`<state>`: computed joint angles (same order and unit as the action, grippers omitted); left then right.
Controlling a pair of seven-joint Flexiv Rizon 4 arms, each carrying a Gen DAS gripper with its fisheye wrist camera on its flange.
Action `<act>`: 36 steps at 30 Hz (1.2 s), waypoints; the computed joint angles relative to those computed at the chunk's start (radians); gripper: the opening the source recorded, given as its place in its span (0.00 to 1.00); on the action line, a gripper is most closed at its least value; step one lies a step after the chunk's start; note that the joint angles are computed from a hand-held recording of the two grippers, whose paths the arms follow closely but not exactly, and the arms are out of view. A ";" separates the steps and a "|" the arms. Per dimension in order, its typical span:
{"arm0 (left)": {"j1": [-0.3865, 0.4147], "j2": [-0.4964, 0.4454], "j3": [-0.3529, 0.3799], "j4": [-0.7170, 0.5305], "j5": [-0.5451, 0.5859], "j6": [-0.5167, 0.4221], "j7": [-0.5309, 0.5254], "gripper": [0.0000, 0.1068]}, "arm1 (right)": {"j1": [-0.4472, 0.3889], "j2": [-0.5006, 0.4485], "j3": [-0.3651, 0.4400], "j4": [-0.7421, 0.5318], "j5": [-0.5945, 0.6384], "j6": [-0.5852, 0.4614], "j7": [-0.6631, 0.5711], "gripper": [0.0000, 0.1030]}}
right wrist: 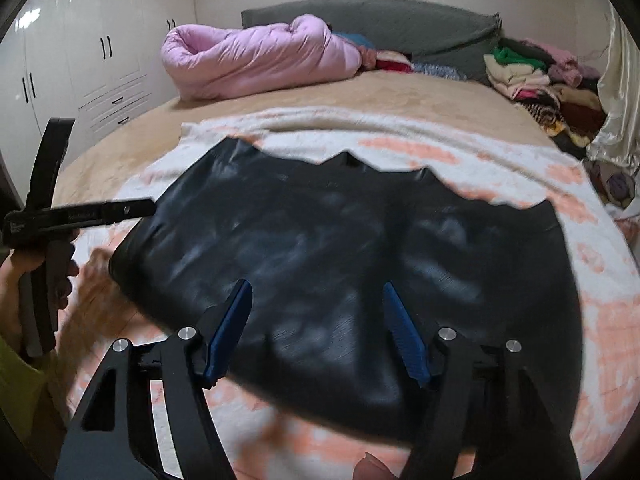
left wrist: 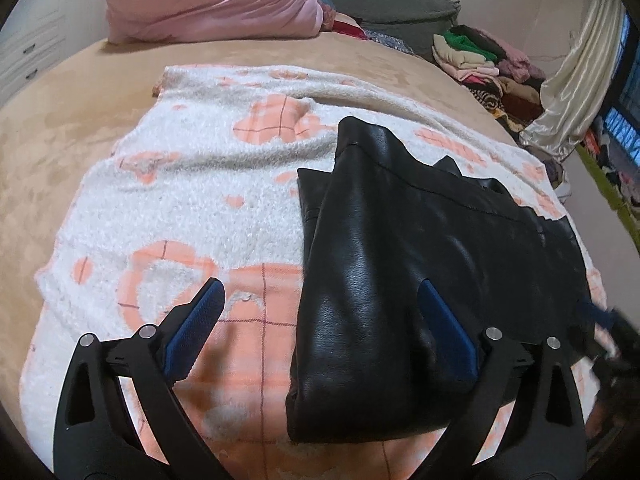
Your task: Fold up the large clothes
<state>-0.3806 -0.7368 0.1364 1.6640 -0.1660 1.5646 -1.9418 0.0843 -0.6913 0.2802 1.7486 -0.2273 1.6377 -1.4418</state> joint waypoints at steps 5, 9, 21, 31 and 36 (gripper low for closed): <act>0.079 -0.023 -0.101 -0.009 -0.019 0.021 0.052 0.85 | 0.033 -0.017 -0.016 -0.021 0.024 -0.080 0.043 0.64; 0.152 -0.045 -0.193 -0.023 -0.048 0.004 0.108 0.85 | 0.108 -0.033 -0.095 -0.031 0.027 -0.116 0.084 0.64; 0.389 -0.118 -0.547 -0.007 -0.114 0.060 0.311 0.50 | -0.024 -0.060 0.075 -0.143 0.132 -0.158 0.028 0.61; 0.383 -0.118 -0.533 -0.032 -0.144 0.039 0.353 0.59 | 0.134 -0.251 -0.136 -0.574 0.069 -0.476 0.190 0.41; 0.404 -0.132 -0.559 -0.042 -0.165 0.028 0.371 0.67 | 0.180 -0.301 -0.196 -0.618 0.058 -0.536 0.208 0.42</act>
